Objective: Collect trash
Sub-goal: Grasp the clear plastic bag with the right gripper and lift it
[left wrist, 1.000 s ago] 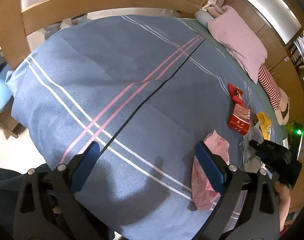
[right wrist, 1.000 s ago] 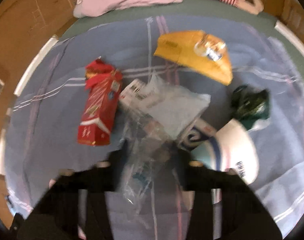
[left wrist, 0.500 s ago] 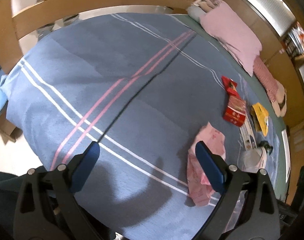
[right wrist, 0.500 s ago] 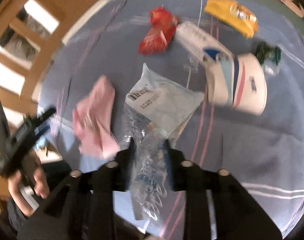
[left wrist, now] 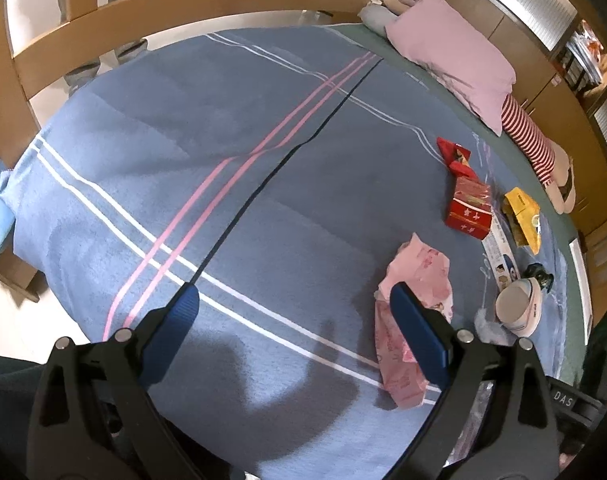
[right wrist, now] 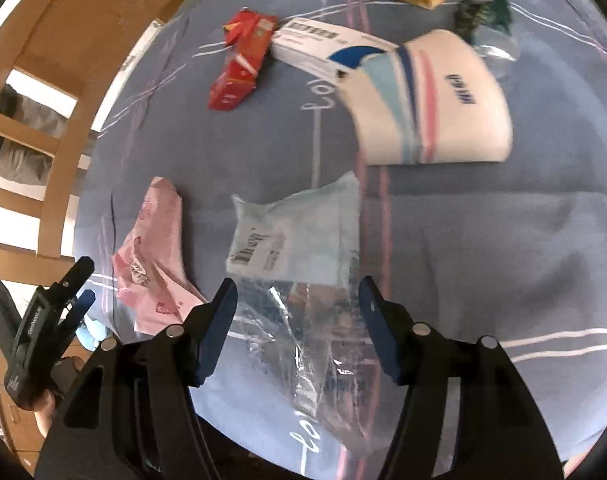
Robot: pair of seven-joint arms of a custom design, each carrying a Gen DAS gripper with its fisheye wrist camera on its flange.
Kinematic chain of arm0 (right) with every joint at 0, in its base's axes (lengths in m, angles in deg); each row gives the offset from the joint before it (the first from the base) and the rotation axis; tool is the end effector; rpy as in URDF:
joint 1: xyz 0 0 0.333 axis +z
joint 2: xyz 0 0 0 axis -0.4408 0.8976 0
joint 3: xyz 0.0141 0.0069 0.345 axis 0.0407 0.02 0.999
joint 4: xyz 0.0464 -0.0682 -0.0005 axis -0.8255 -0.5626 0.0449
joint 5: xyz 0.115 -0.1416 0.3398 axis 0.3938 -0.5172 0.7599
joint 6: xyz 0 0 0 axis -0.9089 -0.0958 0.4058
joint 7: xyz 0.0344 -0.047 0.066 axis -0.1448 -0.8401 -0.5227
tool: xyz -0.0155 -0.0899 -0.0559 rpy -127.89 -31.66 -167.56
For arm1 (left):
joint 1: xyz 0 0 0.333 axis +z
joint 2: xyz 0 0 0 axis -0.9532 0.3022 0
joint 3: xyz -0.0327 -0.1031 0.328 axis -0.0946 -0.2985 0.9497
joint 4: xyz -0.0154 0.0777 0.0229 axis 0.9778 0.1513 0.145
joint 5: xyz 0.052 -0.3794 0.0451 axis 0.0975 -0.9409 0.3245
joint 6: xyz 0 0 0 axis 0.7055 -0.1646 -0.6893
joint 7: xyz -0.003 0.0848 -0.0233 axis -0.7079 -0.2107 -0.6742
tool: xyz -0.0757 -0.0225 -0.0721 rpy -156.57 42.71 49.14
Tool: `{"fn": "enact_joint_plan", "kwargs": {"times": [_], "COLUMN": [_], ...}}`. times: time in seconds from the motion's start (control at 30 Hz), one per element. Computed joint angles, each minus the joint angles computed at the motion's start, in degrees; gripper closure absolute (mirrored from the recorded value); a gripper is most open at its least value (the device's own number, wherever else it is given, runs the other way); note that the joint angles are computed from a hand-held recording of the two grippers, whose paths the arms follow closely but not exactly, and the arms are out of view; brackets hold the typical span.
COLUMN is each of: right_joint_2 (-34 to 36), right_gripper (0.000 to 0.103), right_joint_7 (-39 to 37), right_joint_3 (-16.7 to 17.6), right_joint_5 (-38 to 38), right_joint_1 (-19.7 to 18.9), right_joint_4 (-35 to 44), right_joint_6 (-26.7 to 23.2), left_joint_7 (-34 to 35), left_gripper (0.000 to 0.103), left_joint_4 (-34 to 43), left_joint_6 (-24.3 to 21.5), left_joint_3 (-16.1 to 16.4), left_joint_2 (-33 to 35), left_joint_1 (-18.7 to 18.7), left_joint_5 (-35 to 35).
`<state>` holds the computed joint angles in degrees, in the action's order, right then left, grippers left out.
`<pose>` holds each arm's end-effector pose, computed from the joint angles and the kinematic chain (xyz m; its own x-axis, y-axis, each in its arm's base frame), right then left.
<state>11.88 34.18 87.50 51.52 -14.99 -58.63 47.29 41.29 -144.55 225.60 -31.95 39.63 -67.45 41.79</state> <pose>0.6403 0.1894 0.5111 -0.2407 -0.8787 -0.4122 -0.9156 0.3466 -0.2040 0.7123 0.0162 0.5148 0.1472 -0.9505 0.2737 -0.8530 -0.2621 -0.4513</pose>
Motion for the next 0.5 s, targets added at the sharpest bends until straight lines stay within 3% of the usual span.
{"fn": "enact_joint_plan", "kwargs": {"times": [0.03,0.1,0.2,0.27,0.33,0.37,0.4,0.47,0.5], "right_joint_2": [-0.09,-0.58,-3.06,-4.8,-5.63,-5.41,-4.3,-0.78,0.18], "right_gripper": [0.063,0.068,0.07,0.07,0.07,0.07,0.07,0.07,0.07], "right_joint_7": [1.12,3.92,8.09,7.94,11.94,14.82,17.6,18.86,18.54], "right_joint_3": [-0.39,-1.34,-2.76,-1.87,-3.42,-3.85,-5.18,-4.67,-4.72], "right_joint_5": [-1.96,-7.78,-18.12,-17.12,-24.45,-30.74,-39.62,-49.33,-51.36], "right_joint_1": [0.64,2.15,4.22,2.78,4.28,5.33,7.66,9.36,9.9], "right_joint_4": [0.33,1.17,1.85,0.38,0.69,2.12,4.79,9.54,10.58], "right_joint_6": [0.1,-1.02,-3.62,-2.5,-5.32,-9.07,-16.0,-26.16,-28.77], "left_joint_7": [-0.09,-0.31,-0.29,-0.14,0.2,0.18,0.17,0.0,-0.09], "left_gripper": [0.007,0.007,0.007,0.007,0.007,0.007,0.007,0.007,0.007], "left_joint_4": [0.16,0.44,0.46,0.3,0.25,0.17,0.08,0.05,0.06], "left_joint_6": [-0.09,-0.45,-0.7,-0.62,-0.71,-0.61,-0.51,-0.44,-0.43], "left_joint_3": [0.08,0.16,0.01,-0.12,-0.2,-0.15,-0.11,-0.01,0.05], "left_joint_2": [0.14,0.35,0.35,0.28,0.21,0.17,0.12,0.1,0.11], "left_joint_1": [-0.04,-0.05,0.08,0.09,0.09,0.0,-0.03,-0.11,-0.19], "left_joint_5": [0.12,0.25,-0.08,-0.32,-0.4,-0.28,-0.25,-0.12,0.06]}}
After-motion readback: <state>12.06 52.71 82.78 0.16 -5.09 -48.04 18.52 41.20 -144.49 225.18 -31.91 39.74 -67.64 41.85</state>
